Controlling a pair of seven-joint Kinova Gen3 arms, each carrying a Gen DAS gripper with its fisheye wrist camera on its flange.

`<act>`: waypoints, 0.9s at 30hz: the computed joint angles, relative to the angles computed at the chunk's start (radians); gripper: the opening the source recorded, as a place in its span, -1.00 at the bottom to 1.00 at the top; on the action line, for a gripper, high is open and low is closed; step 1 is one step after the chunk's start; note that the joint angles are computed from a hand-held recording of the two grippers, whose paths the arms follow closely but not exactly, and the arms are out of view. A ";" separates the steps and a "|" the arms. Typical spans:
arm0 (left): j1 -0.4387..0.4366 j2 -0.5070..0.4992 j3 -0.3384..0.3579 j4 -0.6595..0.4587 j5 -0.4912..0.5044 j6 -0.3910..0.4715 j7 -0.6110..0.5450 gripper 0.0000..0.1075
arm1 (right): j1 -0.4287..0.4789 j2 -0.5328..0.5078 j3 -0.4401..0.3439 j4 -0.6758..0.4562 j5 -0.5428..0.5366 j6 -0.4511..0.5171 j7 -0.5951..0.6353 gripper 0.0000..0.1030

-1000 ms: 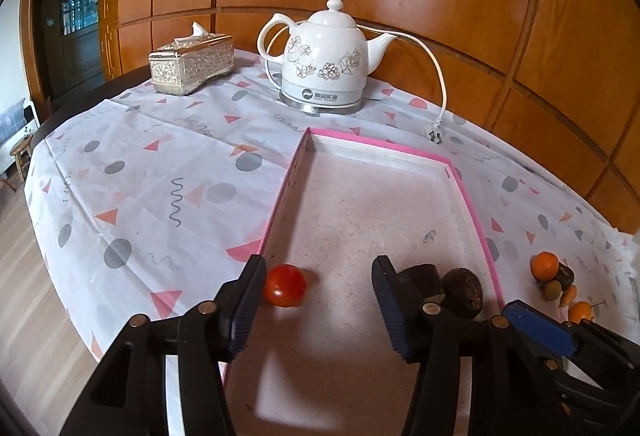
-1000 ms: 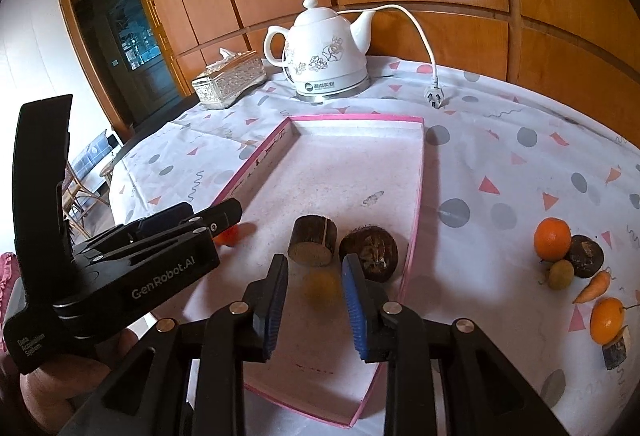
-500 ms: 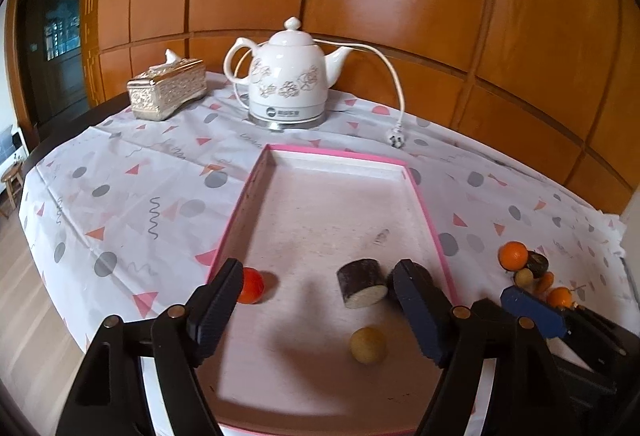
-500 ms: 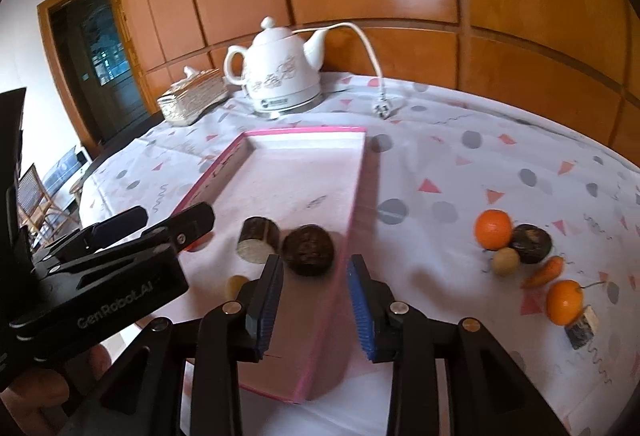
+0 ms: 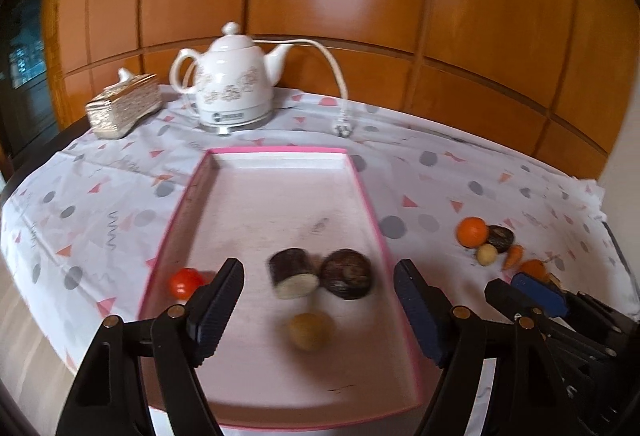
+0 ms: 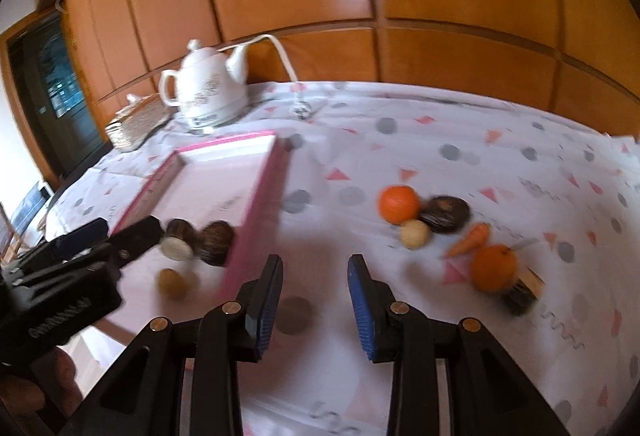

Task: Organize fruits
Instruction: 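Move the open left tool toward the orange beside the avocado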

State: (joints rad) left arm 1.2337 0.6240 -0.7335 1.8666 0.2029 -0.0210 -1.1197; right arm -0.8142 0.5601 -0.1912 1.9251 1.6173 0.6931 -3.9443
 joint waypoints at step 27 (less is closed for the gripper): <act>-0.428 0.119 0.616 -0.427 -0.230 0.235 -0.054 -0.04 | 0.088 -0.050 -0.043 0.217 0.004 0.040 -0.286 -0.34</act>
